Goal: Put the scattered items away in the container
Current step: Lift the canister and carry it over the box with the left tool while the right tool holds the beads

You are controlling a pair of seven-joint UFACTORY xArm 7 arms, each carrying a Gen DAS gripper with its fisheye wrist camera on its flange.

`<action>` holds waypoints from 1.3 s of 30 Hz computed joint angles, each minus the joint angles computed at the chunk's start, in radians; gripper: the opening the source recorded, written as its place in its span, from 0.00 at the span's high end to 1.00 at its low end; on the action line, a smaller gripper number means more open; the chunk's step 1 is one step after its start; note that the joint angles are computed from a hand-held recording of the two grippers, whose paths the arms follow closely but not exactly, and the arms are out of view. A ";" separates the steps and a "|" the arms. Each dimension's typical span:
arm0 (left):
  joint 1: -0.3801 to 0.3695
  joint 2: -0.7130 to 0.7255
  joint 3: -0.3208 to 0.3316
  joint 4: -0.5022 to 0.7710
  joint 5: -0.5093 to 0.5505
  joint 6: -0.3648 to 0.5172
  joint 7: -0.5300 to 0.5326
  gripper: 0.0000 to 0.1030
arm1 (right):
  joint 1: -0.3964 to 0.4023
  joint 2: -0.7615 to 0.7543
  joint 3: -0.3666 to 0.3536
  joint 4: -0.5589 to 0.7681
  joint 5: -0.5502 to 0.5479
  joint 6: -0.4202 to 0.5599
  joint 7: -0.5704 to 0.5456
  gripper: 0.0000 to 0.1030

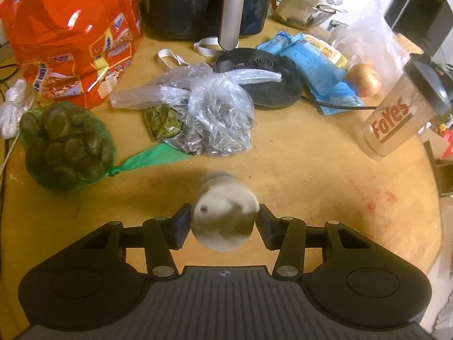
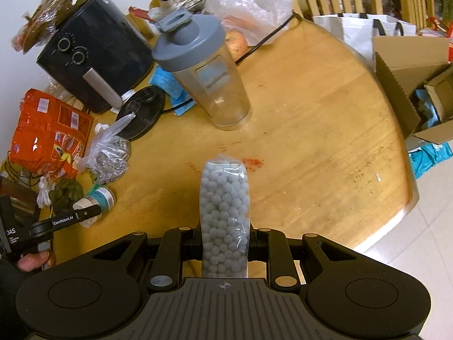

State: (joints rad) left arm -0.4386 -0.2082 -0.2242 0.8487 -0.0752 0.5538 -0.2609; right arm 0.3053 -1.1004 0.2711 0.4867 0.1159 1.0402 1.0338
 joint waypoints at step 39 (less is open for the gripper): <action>0.003 -0.391 -0.037 -0.057 0.012 0.312 -0.124 0.54 | 0.100 0.170 -0.022 0.044 0.064 -0.192 -0.140 0.76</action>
